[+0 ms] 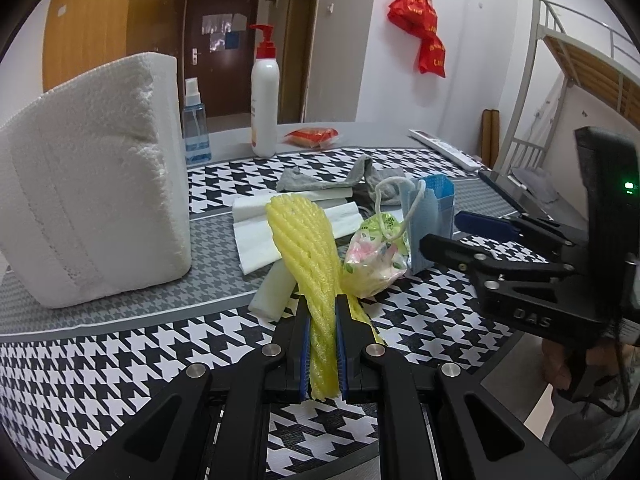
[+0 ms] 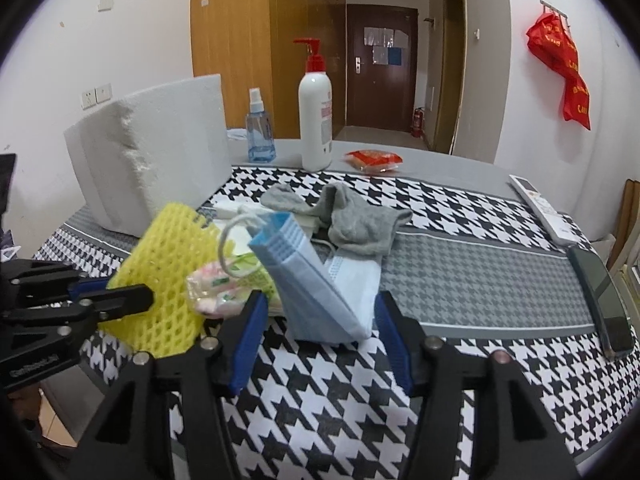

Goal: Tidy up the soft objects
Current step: 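Lift the yellow net with the left tool while the right tool grasps the blue mask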

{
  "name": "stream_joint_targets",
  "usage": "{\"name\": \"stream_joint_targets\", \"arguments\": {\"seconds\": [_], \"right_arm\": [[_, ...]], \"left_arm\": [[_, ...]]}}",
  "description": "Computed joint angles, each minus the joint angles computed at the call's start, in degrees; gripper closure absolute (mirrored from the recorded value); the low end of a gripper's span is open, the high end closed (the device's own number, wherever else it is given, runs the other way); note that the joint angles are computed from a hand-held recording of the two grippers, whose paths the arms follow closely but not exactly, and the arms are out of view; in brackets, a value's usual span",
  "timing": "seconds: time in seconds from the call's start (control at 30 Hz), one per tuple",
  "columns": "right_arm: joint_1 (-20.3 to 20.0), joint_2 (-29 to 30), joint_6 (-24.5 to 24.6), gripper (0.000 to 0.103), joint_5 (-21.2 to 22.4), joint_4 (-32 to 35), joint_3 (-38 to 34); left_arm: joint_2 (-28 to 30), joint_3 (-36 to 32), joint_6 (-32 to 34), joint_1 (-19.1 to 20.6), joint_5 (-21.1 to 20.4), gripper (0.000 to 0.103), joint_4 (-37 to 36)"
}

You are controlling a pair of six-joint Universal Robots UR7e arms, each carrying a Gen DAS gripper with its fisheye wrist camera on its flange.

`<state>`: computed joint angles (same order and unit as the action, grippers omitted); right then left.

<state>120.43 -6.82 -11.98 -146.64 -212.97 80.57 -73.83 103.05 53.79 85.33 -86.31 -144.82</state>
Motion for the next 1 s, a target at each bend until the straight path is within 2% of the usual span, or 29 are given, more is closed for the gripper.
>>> {"name": "stream_joint_targets", "arguments": {"seconds": [0.07, 0.1, 0.27, 0.33, 0.4, 0.57, 0.7, 0.83, 1.0], "right_arm": [[-0.3, 0.0, 0.7, 0.044, 0.0, 1.5, -0.3], [-0.5, -0.3, 1.5, 0.053, 0.3, 2.7, -0.2], [-1.3, -1.6, 4.6, 0.08, 2.1, 7.1, 0.8], [-1.6, -2.0, 4.5, 0.083, 4.0, 7.0, 1.5], [-1.8, -2.1, 4.9, 0.091, 4.5, 7.1, 1.6], [-1.8, -1.9, 3.6, 0.094, 6.0, 5.4, 1.6], [-1.1, -2.4, 5.4, 0.094, 5.6, 4.7, 2.6], [0.1, -3.2, 4.8, 0.094, 6.3, 0.2, 4.5], [2.2, -3.2, 4.0, 0.094, 4.5, -2.7, 4.9]], "left_arm": [[0.0, -0.2, -0.1, 0.1, -0.1, 0.092, 0.2], [0.1, -0.4, -0.2, 0.2, -0.2, 0.092, 0.4], [0.0, -1.0, 0.4, 0.6, -0.6, 0.092, 1.4], [0.1, -1.2, 0.3, 0.8, -0.7, 0.092, 1.7], [0.3, -1.3, 0.1, 0.8, -0.5, 0.092, 1.7], [0.1, -1.6, -0.3, 1.1, -1.4, 0.092, 1.6], [-0.1, -1.9, -0.8, 1.4, -2.8, 0.092, 1.7], [-0.6, -1.8, -1.1, 1.5, -3.4, 0.092, 1.3], [-2.3, -0.6, -0.8, 1.6, -5.1, 0.092, 0.0]]}}
